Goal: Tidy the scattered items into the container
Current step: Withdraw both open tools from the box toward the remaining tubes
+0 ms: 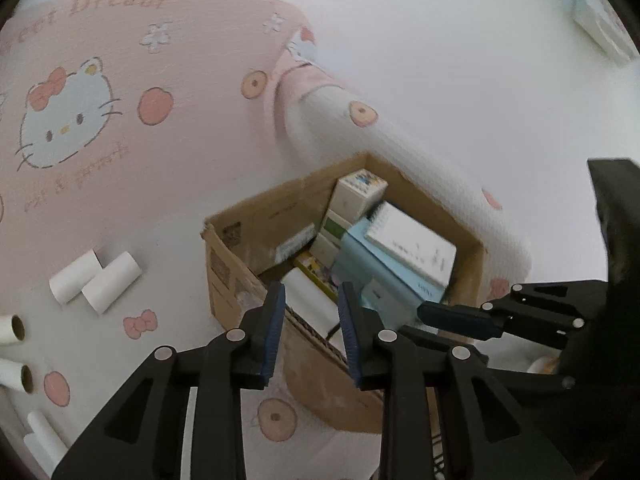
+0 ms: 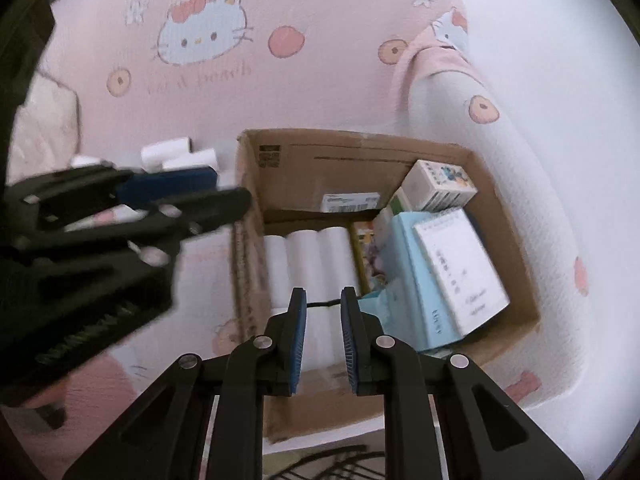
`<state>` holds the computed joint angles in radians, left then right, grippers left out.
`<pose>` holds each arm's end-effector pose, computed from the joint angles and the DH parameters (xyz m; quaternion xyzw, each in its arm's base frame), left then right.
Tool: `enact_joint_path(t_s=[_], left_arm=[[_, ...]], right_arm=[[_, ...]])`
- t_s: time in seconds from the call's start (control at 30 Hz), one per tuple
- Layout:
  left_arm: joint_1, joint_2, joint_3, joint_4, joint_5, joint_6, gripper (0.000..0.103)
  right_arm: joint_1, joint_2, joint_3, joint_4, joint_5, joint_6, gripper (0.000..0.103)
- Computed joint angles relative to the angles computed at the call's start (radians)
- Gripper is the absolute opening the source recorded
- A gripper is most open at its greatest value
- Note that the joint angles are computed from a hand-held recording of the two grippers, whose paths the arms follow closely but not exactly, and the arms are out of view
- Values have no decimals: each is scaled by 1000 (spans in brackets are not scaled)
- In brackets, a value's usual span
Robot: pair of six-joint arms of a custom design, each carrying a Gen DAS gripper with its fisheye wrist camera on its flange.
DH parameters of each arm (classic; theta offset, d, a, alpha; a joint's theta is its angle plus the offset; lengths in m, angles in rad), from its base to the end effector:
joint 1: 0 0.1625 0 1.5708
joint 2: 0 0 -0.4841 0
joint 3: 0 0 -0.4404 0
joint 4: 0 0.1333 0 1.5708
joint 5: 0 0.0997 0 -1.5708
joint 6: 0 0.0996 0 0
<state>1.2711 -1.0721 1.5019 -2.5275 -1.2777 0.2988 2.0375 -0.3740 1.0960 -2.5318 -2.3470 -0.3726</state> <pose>-0.0713 -0.7797 0.3718 0.2452 0.9239 -0.2577 0.1409 0.4594 -0.7706 0.0029 0.3332 -0.8577 0.1279 0.3701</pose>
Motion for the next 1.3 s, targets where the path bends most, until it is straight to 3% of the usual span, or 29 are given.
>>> enact_joint_path(t_s=[0.13, 0.3, 0.5, 0.57, 0.63, 0.73, 1.13, 1.3], left_arm=[[-7, -6, 13, 41, -1, 14, 31], [-12, 1, 18, 51, 25, 23, 40], [-20, -12, 42, 23, 56, 88, 55], [-17, -16, 47, 8, 57, 93, 68], [-11, -22, 47, 10, 32, 95, 72], [-9, -28, 54, -4, 32, 107, 75], [25, -43, 48, -72, 107, 107, 77], [42, -80, 85, -193, 208, 140, 77]], right_arm=[[-6, -37, 53, -24, 66, 30, 17], [3, -33, 76, -68, -13, 33, 33], [-2, -69, 130, -75, 29, 86, 39], [1, -65, 137, -99, 8, 73, 45], [5, -56, 136, -118, -3, 48, 63], [13, -39, 139, -186, -13, -33, 71], [25, 36, 61, -203, 27, -112, 74], [37, 72, 30, -264, 81, -177, 74]])
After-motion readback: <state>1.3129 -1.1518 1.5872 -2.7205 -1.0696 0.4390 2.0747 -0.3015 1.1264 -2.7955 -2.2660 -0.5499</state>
